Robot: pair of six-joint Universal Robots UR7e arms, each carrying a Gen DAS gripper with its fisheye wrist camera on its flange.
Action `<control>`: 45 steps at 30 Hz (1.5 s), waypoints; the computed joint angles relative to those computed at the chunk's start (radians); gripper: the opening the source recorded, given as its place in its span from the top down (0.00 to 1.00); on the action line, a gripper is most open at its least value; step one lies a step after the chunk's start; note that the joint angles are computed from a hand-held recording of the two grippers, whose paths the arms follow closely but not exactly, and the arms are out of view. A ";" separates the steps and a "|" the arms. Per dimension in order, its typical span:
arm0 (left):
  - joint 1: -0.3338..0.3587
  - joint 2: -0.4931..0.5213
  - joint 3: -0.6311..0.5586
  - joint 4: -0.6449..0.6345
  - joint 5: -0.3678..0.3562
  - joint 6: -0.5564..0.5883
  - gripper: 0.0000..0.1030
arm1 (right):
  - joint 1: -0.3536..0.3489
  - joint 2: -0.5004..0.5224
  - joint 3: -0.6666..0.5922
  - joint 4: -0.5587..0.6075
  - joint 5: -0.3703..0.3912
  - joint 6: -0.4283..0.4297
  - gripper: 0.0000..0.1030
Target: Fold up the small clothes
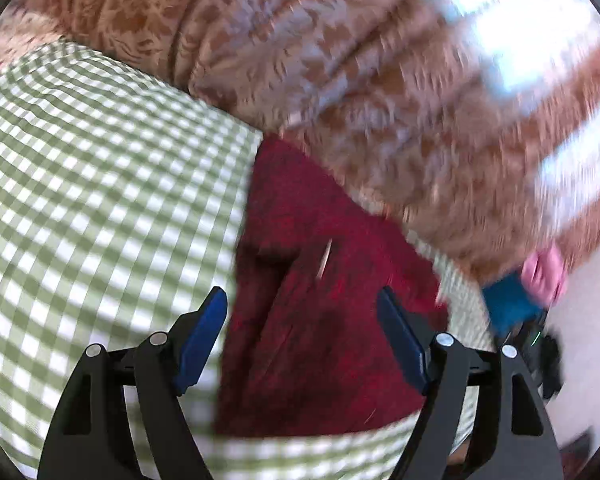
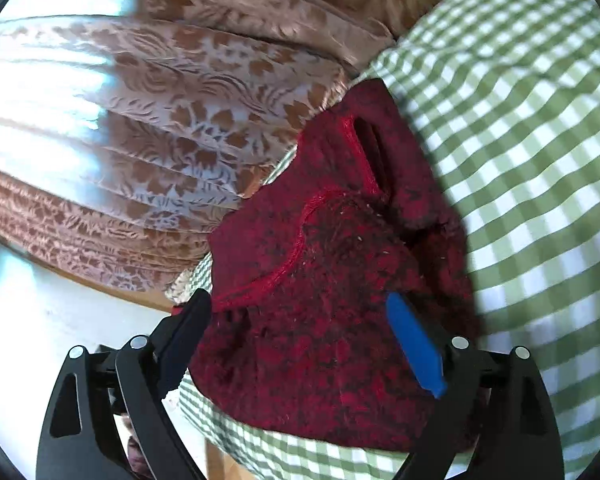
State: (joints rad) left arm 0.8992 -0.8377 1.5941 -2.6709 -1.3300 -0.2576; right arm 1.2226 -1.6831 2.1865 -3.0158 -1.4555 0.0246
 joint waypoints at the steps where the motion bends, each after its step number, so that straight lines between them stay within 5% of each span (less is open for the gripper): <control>1: 0.003 -0.016 0.032 0.005 -0.001 0.021 0.25 | 0.002 -0.026 0.016 0.015 -0.028 -0.024 0.13; 7: 0.026 -0.057 0.167 -0.010 -0.041 0.032 0.30 | 0.002 -0.110 0.128 0.043 -0.181 -0.148 0.16; 9: 0.030 -0.039 0.151 0.008 -0.058 0.023 0.39 | 0.001 -0.090 0.144 0.001 -0.221 -0.165 0.28; 11: 0.034 -0.022 0.132 0.027 -0.045 0.009 0.55 | 0.012 -0.054 0.145 -0.051 -0.271 -0.179 0.50; 17: 0.010 -0.056 0.167 0.015 -0.019 0.008 0.80 | 0.055 -0.041 0.133 -0.052 -0.339 -0.173 0.73; 23: -0.018 -0.126 0.246 -0.006 -0.029 -0.005 0.83 | 0.066 -0.140 0.190 -0.009 -0.342 -0.186 0.75; 32: -0.085 -0.255 0.396 0.037 -0.033 -0.070 0.78 | -0.013 -0.370 0.310 0.153 -0.297 -0.206 0.75; 35: -0.133 -0.267 0.408 0.055 0.079 -0.075 0.70 | -0.030 -0.390 0.311 0.187 -0.283 -0.223 0.74; 38: -0.190 -0.258 0.402 0.033 0.251 -0.038 0.40 | -0.011 -0.368 0.295 0.187 -0.305 -0.209 0.63; 41: -0.245 -0.223 0.382 0.001 0.429 0.027 0.37 | 0.027 -0.346 0.285 0.147 -0.347 -0.206 0.40; 45: -0.282 -0.169 0.350 -0.019 0.559 0.090 0.34 | 0.106 -0.297 0.271 0.061 -0.441 -0.208 0.28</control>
